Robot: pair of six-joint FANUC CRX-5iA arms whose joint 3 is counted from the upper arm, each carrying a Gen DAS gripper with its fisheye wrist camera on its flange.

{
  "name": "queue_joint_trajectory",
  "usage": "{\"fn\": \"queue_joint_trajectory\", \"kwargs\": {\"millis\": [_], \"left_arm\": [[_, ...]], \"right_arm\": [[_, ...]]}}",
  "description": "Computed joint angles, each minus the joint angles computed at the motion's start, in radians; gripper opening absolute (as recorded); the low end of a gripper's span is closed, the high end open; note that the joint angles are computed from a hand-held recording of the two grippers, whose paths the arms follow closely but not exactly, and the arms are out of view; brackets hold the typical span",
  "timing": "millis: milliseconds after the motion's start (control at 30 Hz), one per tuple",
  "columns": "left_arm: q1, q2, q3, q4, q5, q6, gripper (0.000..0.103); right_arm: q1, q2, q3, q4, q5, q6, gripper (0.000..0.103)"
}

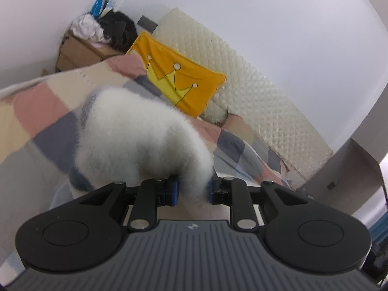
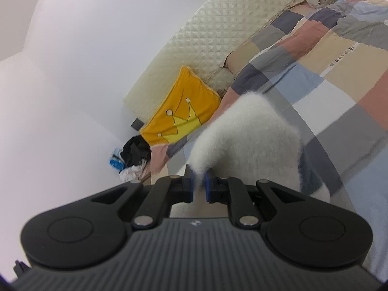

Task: Fold large clothes
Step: 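Lift the sweater edge with both tools and fold it over the body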

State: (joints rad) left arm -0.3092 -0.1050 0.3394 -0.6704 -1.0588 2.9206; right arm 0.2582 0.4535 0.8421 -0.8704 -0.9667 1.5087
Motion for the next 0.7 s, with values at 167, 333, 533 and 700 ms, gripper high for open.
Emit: {"fn": "queue_joint_trajectory", "kwargs": {"millis": [167, 333, 533, 700], "left_arm": [[-0.136, -0.101, -0.134, -0.056, -0.078, 0.136, 0.025], [-0.267, -0.176, -0.267, -0.055, -0.145, 0.348, 0.026], [-0.271, -0.226, -0.367, -0.032, -0.097, 0.461, 0.027], [-0.138, -0.193, -0.357, 0.054, -0.017, 0.380, 0.029]], "right_arm": [[-0.059, -0.130, -0.199, -0.074, -0.068, 0.104, 0.013], [-0.088, -0.253, -0.386, -0.026, -0.139, 0.129, 0.013], [-0.093, -0.283, -0.455, 0.020, -0.202, 0.033, 0.013], [-0.063, -0.206, -0.389, 0.043, -0.166, -0.110, 0.013]]}}
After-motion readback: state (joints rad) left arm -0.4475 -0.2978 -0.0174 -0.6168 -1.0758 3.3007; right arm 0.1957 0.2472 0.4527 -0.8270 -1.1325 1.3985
